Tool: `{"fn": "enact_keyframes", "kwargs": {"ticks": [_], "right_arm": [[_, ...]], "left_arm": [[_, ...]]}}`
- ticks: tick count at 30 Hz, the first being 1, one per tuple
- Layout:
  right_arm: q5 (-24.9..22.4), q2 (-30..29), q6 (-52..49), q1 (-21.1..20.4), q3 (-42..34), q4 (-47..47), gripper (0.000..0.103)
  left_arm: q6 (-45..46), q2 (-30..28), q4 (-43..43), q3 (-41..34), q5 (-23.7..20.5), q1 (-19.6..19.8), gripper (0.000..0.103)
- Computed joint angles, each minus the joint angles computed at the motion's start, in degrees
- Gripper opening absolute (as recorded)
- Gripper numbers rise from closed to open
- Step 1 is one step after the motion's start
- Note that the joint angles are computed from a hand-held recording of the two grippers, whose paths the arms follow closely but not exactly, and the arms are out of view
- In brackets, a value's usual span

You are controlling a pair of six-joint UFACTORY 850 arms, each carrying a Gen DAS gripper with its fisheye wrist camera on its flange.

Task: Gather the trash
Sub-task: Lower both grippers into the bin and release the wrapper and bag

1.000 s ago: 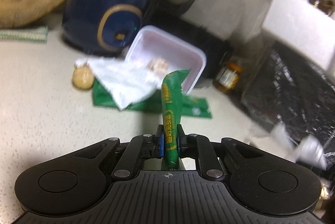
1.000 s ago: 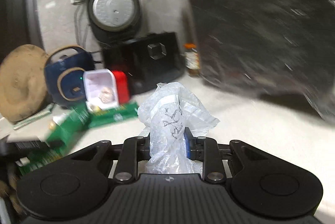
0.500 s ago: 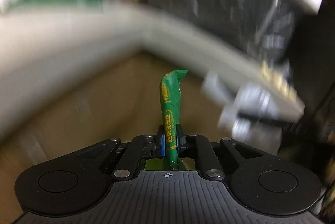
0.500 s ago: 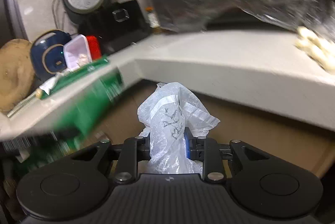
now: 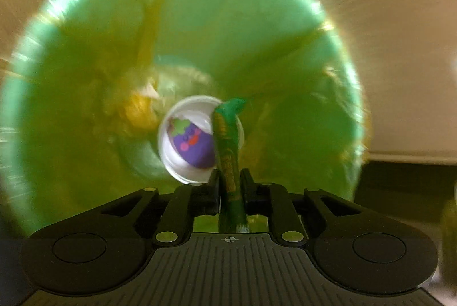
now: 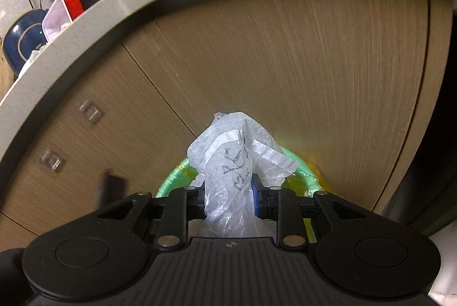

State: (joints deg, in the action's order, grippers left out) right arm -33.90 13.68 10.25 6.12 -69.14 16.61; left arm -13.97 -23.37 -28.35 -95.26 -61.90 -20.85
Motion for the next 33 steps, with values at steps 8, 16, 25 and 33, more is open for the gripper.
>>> {"fn": "enact_keyframes", "kwargs": {"ticks": [8, 16, 25, 33], "right_arm": [[-1.27, -1.27, 3.75, -0.73, 0.82, -2.06, 0.024], [-4.79, -6.46, 4.12, 0.87, -1.33, -3.67, 0.025], [-6.61, -10.74, 10.38, 5.55, -3.08, -12.9, 0.061], [-7.73, -6.85, 17.97, 6.36, -1.32, -19.03, 0.065]], "left_arm": [[-0.21, 0.4, -2.2, 4.11, 0.91, -0.22, 0.02], [6.56, 8.61, -1.74, 7.66, 5.36, 2.63, 0.02], [7.29, 16.76, 5.5, 11.04, 10.14, 3.53, 0.021], [8.13, 17.82, 6.17, 11.28, 11.42, 3.44, 0.021]]}}
